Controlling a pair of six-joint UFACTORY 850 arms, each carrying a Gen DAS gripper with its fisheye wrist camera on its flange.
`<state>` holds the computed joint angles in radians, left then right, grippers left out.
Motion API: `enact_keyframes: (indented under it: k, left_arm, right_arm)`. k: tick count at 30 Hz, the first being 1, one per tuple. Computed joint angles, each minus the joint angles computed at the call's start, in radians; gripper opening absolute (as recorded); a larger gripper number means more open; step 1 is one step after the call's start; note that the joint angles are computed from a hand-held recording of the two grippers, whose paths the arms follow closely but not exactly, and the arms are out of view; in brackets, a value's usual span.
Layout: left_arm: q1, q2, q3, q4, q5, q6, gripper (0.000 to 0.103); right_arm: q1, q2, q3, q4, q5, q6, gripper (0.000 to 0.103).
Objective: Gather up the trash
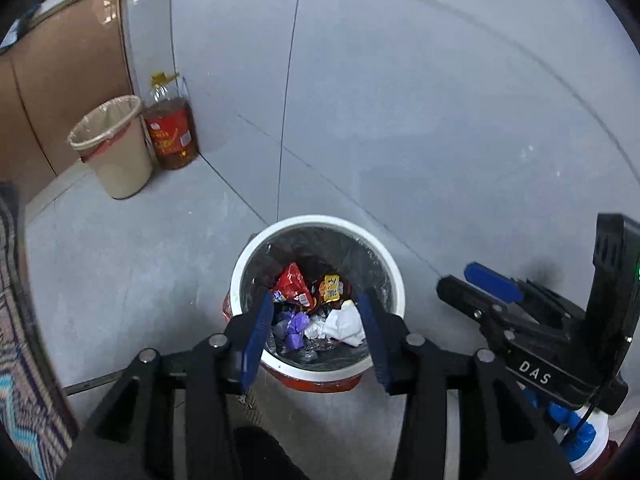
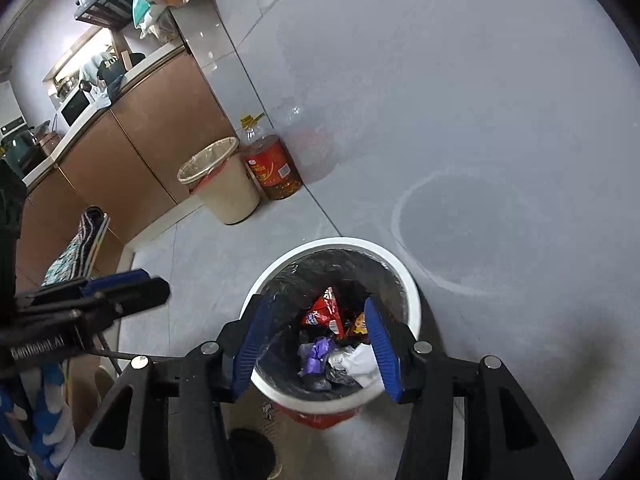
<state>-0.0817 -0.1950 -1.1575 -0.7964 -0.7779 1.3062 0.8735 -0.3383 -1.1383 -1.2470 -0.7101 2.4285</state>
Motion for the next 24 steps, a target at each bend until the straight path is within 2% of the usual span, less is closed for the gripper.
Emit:
enact_keyframes:
  k: [6,12,17,24]
  left_arm:
    - [0.06,0.134,0.083,-0.095,-0.047,0.085,0.043]
    - [0.158,0.25,0.153,-0.141,-0.087,0.166,0.043]
    - [0.278,0.322,0.185,-0.178,-0.12,0.253,0.047]
    - [0.466,0.379,0.197,-0.287,-0.187,0.41,0.062]
  right_arm:
    - [0.089,0.043,-0.024,0.07,-0.148,-0.078,0.052]
    - [0.195,0.036,-0.11,0.12,-0.309,-0.181,0.061]
    - [0.267,-0.016,-0.218,0.143,-0.401,-0.234,0.067]
    - [0.331,-0.106,-0.375,0.146,-0.479,-0.305,0.074]
